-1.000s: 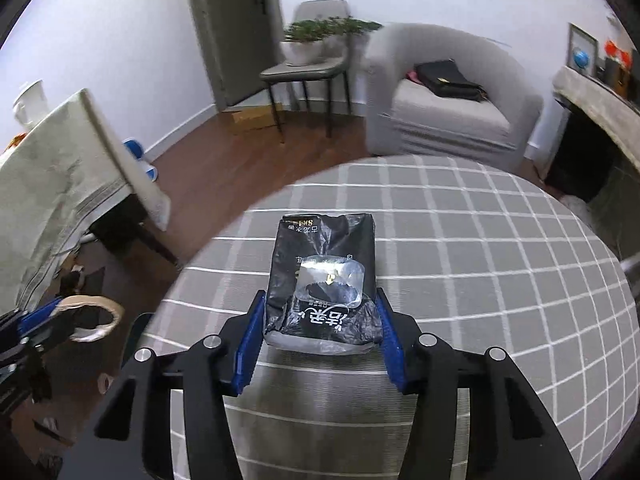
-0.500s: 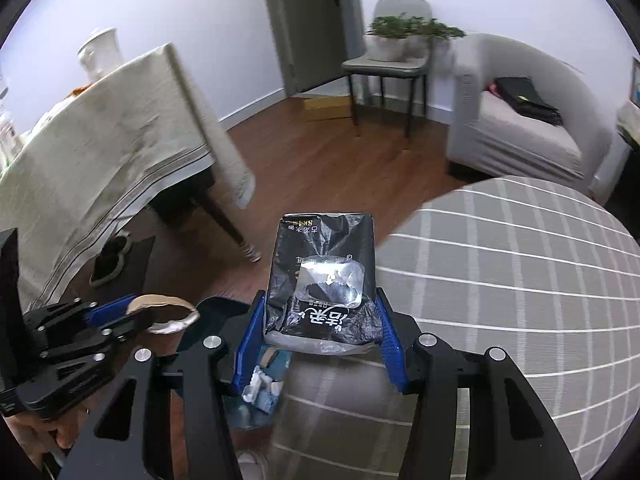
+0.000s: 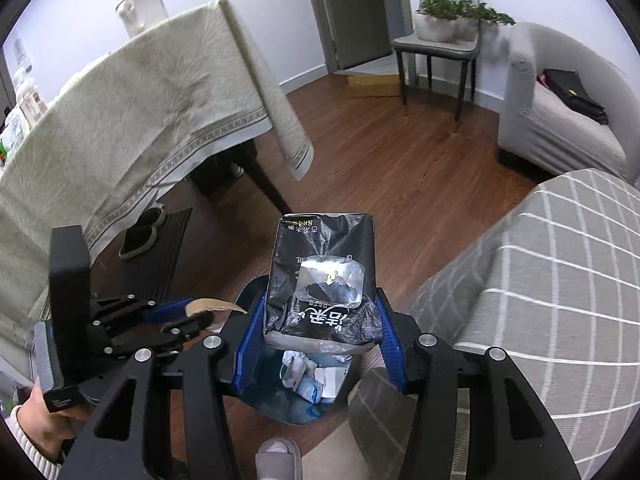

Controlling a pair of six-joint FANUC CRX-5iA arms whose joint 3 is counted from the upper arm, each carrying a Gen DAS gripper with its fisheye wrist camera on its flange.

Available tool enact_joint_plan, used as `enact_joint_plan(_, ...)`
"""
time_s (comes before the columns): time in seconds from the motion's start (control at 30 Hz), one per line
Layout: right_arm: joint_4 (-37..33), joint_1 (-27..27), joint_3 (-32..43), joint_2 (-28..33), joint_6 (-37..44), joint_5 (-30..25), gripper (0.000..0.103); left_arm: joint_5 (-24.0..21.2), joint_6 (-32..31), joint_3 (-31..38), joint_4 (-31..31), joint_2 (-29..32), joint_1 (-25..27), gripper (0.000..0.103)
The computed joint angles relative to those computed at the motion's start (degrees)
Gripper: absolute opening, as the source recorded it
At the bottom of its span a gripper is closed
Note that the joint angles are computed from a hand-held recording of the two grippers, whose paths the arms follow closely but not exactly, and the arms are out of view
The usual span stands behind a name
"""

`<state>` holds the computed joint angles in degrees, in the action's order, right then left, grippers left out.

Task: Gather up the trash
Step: 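Carry strip and pouch over the teal bin and open both grippers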

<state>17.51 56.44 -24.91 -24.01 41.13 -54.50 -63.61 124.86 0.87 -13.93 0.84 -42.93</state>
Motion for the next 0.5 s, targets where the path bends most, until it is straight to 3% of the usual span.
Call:
enact_joint_plan(0.13,-1.8,-0.1,0.6,1.4,1.5,0.7,0.052,2.0,-3.2,-3.2,4.7,0.4,2.3,0.025)
enact_joint_plan(0.5,-6.6,-1.0,2.9,5.8,5.1,0.6,0.052,-0.3,-7.9,-6.7,9.9,3.4,5.5,0.026)
